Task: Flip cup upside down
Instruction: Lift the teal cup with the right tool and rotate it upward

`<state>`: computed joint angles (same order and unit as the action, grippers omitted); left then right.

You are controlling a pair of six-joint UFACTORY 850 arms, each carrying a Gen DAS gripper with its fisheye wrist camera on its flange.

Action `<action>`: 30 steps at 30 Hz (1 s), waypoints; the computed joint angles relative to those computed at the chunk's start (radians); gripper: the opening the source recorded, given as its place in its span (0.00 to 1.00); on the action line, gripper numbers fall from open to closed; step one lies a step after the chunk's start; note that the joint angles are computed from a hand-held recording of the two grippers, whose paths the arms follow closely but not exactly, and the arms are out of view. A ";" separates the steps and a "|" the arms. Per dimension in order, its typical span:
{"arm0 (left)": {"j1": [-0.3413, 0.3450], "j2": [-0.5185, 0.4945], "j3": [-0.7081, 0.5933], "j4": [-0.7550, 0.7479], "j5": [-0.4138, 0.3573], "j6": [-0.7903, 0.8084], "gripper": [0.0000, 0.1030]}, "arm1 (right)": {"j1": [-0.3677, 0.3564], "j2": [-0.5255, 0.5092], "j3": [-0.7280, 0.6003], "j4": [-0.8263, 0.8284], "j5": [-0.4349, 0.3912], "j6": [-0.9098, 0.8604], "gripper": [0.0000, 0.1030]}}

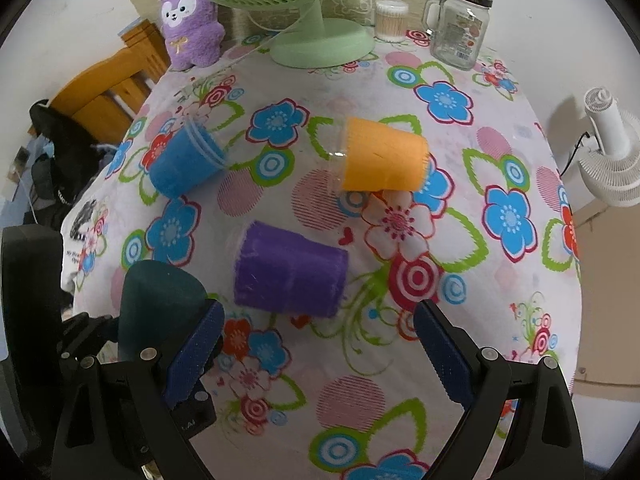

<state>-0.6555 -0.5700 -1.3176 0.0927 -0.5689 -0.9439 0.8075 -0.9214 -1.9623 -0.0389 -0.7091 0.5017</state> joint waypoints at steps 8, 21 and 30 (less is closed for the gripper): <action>-0.049 -0.047 -0.060 -0.104 0.018 -0.020 0.71 | -0.029 0.090 0.161 0.016 0.045 -0.058 0.94; -0.066 -0.122 -0.116 -0.103 0.024 -0.133 0.71 | -0.061 0.113 0.259 0.070 0.082 -0.091 0.94; -0.081 -0.084 -0.110 0.030 -0.017 -0.101 0.88 | -0.055 0.109 0.247 0.115 0.091 -0.074 0.94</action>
